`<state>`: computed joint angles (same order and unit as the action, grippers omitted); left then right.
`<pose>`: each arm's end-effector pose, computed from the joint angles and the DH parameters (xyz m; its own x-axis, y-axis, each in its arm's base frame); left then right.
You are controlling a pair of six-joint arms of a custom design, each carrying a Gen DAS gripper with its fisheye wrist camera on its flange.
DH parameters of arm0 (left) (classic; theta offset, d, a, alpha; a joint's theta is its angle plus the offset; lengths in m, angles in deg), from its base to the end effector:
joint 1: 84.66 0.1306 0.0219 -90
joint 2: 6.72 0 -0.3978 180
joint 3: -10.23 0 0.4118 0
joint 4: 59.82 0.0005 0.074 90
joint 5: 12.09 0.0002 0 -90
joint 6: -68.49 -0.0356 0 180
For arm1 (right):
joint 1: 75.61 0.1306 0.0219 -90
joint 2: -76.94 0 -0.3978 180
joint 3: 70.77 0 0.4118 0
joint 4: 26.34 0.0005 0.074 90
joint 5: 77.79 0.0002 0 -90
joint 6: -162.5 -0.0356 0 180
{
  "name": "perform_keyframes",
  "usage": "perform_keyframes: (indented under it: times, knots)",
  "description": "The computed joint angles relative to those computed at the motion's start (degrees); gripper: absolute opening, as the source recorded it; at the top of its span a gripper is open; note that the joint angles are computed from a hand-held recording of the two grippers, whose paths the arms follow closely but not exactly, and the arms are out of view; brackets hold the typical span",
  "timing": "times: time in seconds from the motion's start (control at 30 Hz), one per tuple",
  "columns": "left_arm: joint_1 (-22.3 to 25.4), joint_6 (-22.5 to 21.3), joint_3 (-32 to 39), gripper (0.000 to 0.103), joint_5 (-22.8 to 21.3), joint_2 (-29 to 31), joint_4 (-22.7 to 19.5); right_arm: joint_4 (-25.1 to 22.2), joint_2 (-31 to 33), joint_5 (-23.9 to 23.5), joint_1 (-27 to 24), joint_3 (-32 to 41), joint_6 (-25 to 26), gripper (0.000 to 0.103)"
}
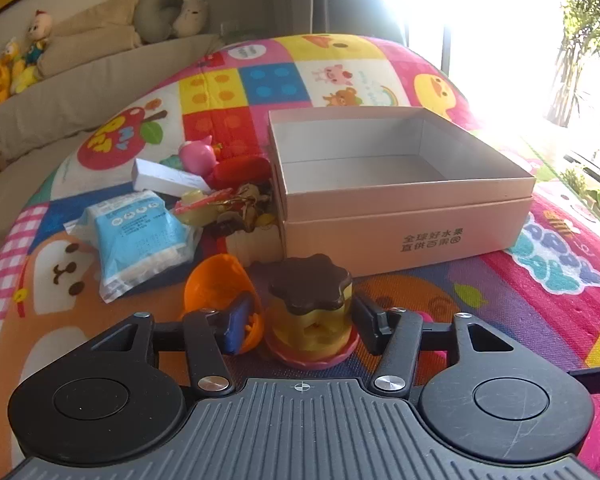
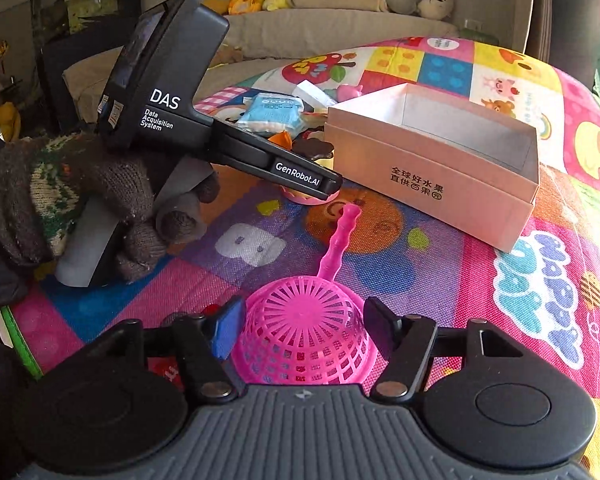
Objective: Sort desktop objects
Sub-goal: 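Lift the pink basket with the right tool while the left tool approaches the pudding toy, then lower the basket into the box with the right tool while the left tool places the pudding toy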
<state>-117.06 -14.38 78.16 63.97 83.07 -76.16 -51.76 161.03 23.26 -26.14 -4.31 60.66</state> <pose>0.4162 -0.2546 0.3078 -0.5628 0.2145 -0.7983 0.2926 0.9549 0.0503 0.2999 0.3395 0.3271 -0.5686 -0.3551 -0.7421 -0.5500 0.8349 0.0219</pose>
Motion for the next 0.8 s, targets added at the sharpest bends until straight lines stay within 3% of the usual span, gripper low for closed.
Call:
perform_keyframes:
  times: [0.07,0.17,0.33,0.4,0.57,0.8]
  knots:
    - [-0.6,-1.1,-1.4,0.050,0.0,-1.9,0.1,-0.7,-1.4,0.1,0.0,-0.4,-0.5,0.065]
    - [-1.3,-2.1,-3.8,0.031,0.6,-5.7,-0.3,-2.0,-3.8,0.1,-0.2,-0.9,-0.7,0.065]
    - [-2.2,-3.2,-7.1,0.031,1.2,-12.0,0.1,-4.2,-8.0,1.8,0.3,-1.1,0.3,0.065]
    - [-2.3,-2.8,-7.4,0.049,1.4,-12.2,-0.2,-4.7,-8.9,3.8,0.9,-1.3,1.1,0.065]
    - [-2.6,0.7,-6.3,0.077,0.3,-9.5,-0.7,-5.3,-7.5,5.1,1.0,-1.8,-1.2,0.065]
    - [-1.4,-0.8,-1.4,0.082,-1.5,-2.9,0.2,-4.4,-5.3,4.6,0.2,-3.2,-4.9,0.064]
